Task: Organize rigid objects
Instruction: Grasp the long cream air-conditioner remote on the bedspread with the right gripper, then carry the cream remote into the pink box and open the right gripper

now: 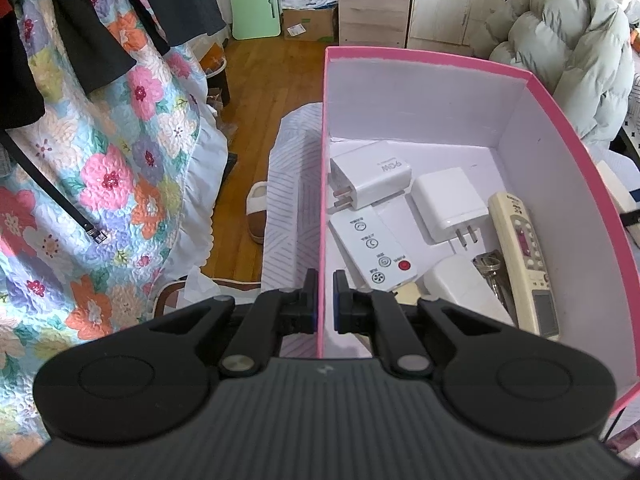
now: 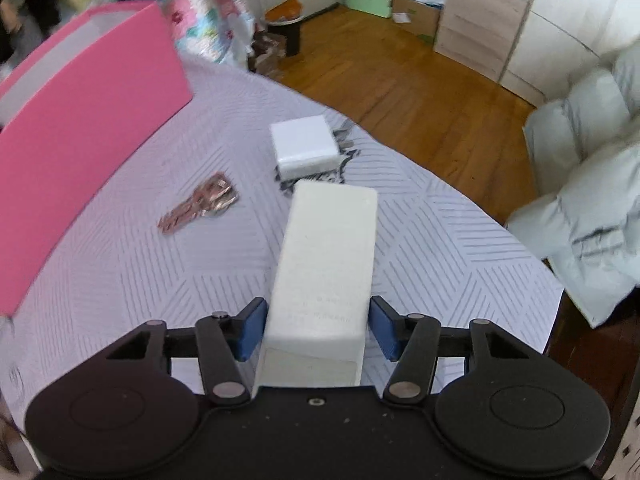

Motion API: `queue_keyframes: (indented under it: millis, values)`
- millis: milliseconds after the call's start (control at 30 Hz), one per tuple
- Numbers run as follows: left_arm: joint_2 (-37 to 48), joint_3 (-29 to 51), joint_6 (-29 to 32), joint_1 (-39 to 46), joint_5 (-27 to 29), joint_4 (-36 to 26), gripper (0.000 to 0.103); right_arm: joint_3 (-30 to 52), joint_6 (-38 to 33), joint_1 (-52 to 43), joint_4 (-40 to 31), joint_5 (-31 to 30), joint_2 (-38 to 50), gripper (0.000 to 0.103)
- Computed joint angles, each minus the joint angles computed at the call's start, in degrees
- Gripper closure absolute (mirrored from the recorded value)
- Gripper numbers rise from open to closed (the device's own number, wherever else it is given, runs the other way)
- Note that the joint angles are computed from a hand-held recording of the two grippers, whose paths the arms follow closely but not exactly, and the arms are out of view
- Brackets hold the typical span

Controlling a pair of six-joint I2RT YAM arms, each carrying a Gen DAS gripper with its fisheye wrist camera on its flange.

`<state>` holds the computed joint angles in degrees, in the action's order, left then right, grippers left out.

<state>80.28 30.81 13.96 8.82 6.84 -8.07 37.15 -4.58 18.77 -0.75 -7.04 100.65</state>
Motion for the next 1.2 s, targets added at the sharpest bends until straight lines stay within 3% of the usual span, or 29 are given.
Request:
queue_keyframes:
  millis: [133,300,333,400,467,767,1033,1200]
  values:
    - [-1.59,-0.84,0.56,-0.3,-0.55,-0.25,0.098,3.88,2.24,0.0,-0.95,0.13,2.93,0.038]
    - [-2.24,-1.05,0.02,-0.68,-0.51,-0.44,0.098,6.89,7.5,2.04,0.08,4.72,5.97,0.033]
    - [-2.53,-1.42,-0.51,-1.19,-1.25,-0.02,0.098,6.8,9.22,2.55,0.83,5.69,6.18,0.034]
    - [-2.45,-1.39,-1.25,-1.79,-2.45,0.09,0.098,4.4,12.59,3.94,3.86,7.77,5.05,0.045]
    - [-2.61,-1.55,-1.08,-2.25,-3.62,0.34,0.098,2.79,14.43,5.8,4.84,10.73,3.61,0.045]
    - [-3.13,-2.39,-0.57,-1.64,-3.39,0.91,0.098,-10.12,21.34,12.53,11.42,14.26,-13.04,0.045]
    - [-3.31,-2.07,0.28,1.95,1.55,-0.2,0.098,-17.3,29.69,27.37,8.63,24.02,-29.5,0.045]
    - [-4.63,-2.72,0.71,0.74,-0.26,-0.23,0.098,-14.92,32.23,36.13,4.27,31.6,-34.68,0.046]
